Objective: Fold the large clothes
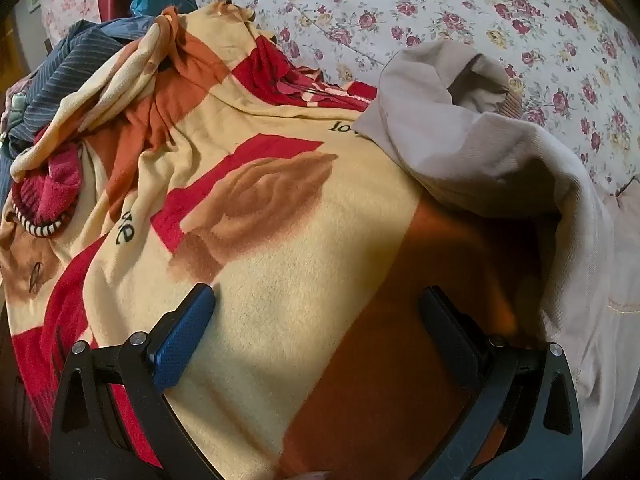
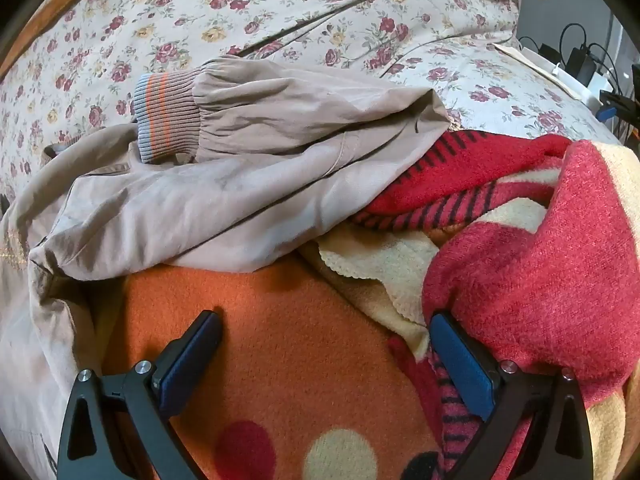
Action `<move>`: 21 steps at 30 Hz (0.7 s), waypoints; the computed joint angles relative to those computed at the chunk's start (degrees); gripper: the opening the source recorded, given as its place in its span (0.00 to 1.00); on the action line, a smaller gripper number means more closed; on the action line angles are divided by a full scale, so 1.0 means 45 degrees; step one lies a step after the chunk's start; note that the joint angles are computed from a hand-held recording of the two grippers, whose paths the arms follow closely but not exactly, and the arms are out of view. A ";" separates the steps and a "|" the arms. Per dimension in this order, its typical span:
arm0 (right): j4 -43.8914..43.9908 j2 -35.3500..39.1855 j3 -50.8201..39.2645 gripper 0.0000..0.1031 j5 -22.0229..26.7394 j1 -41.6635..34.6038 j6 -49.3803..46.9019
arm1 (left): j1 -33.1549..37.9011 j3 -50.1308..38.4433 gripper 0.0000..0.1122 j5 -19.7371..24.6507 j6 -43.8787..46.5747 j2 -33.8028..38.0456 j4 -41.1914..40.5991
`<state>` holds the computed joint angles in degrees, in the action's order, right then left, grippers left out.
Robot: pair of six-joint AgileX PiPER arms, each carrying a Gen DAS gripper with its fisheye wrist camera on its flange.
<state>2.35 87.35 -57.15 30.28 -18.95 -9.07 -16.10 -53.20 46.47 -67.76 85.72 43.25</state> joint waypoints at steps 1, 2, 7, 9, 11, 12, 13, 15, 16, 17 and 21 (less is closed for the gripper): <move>-0.0006 -0.0010 0.0012 1.00 -0.0020 -0.0004 -0.0010 | 0.0049 0.0029 0.91 -0.0108 0.0025 -0.0040 -0.0088; -0.0229 -0.0001 -0.0025 1.00 0.0072 0.0045 0.0168 | 0.0069 -0.0010 0.91 -0.0065 0.0150 -0.0034 -0.0218; 0.1819 -0.0810 0.0869 1.00 -0.0018 -0.0242 -0.1798 | -0.0579 0.0356 0.91 0.0435 -0.0078 -0.0443 -0.0082; 0.2406 -0.0987 0.1124 1.00 -0.0174 -0.0365 -0.2513 | -0.0959 0.0233 0.91 0.0922 -0.0088 -0.0559 -0.0280; 0.2601 -0.1454 0.1505 0.99 -0.0154 -0.0357 -0.2540 | -0.1299 0.0322 0.91 0.0794 0.0289 -0.1031 -0.0756; 0.2842 -0.1996 0.1972 0.99 -0.0232 -0.0533 -0.2682 | -0.1456 0.0459 0.91 0.0613 0.0408 -0.1366 -0.0911; 0.3237 -0.2626 0.2353 0.99 -0.0157 -0.0590 -0.2812 | -0.1576 0.0401 0.91 0.0452 0.0606 -0.1598 -0.1078; 0.4795 -0.3089 0.2337 0.99 0.0368 -0.1029 -0.4103 | -0.2432 0.0453 0.91 0.0566 0.0194 -0.2298 -0.0603; 0.5432 -0.3923 0.2607 0.99 0.0821 -0.1202 -0.4584 | -0.2652 0.0316 0.91 0.0652 0.0229 -0.2391 -0.0465; 0.5560 -0.4441 0.2681 0.99 0.1137 -0.1258 -0.4624 | -0.3220 0.0282 0.91 0.0884 -0.0005 -0.2624 -0.0045; 0.5618 -0.6943 0.2484 0.99 0.2646 -0.1124 -0.4375 | -0.4713 0.0233 0.91 0.1332 -0.0399 -0.3024 0.0665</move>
